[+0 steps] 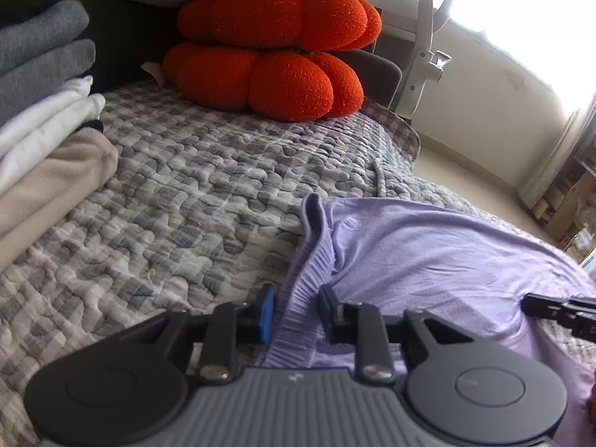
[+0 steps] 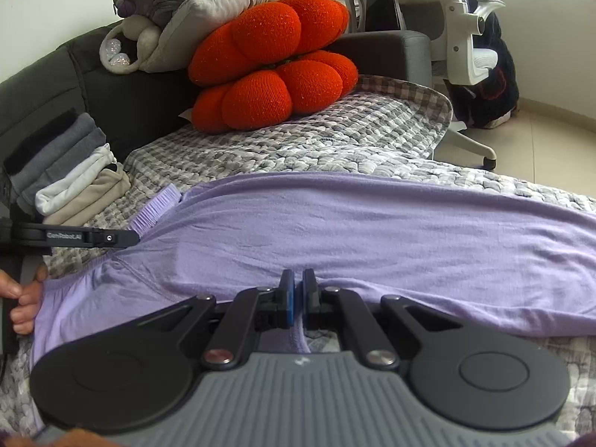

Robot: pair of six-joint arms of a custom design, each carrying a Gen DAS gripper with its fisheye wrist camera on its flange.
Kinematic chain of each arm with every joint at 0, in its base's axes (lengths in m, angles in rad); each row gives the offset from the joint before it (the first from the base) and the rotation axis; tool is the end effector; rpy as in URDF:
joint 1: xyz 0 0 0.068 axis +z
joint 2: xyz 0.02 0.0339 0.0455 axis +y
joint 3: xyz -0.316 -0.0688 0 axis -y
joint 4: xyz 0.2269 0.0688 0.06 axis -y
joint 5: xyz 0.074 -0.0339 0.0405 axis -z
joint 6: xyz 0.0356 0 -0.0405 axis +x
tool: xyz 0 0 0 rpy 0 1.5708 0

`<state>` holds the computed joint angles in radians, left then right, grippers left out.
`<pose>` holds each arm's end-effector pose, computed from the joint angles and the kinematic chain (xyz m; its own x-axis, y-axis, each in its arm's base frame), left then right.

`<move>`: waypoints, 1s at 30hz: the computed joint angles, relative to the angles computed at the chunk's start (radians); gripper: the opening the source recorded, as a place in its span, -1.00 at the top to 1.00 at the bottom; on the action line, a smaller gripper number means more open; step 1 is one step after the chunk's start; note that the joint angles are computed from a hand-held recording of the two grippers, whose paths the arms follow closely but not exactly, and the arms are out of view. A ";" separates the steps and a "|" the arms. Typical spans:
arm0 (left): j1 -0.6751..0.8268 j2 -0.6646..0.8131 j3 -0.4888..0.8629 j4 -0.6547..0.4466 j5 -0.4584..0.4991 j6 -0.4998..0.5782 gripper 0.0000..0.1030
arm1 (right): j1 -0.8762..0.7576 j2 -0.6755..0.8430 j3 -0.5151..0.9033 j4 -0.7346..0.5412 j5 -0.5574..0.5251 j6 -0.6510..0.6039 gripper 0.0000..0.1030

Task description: Fold clothes

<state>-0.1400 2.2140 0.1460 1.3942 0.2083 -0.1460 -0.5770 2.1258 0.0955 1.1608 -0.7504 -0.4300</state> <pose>0.2357 -0.0407 0.0704 -0.6544 -0.0515 -0.7544 0.2035 0.9489 -0.2413 0.1844 -0.0911 0.0757 -0.5946 0.0232 -0.8037 -0.2394 0.9491 0.2046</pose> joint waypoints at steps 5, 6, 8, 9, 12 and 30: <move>0.012 0.020 -0.011 0.050 -0.015 -0.025 0.84 | -0.026 0.063 -0.046 0.158 0.006 0.019 0.93; 0.015 0.024 -0.012 0.057 -0.017 -0.030 0.85 | -0.030 0.065 -0.045 0.157 0.002 0.017 0.91; 0.018 0.034 -0.014 0.072 -0.020 -0.037 0.85 | -0.036 0.074 -0.043 0.158 -0.006 0.014 0.91; 0.016 0.048 -0.013 0.084 -0.020 -0.036 0.85 | -0.033 0.089 -0.050 0.184 -0.004 0.014 0.88; 0.019 0.060 -0.008 0.091 -0.002 -0.015 0.83 | -0.024 0.127 -0.070 0.256 0.004 0.011 0.81; -0.023 -0.099 0.284 -0.418 -0.014 -0.137 0.32 | -0.094 0.106 -0.033 0.134 -0.115 -0.025 0.28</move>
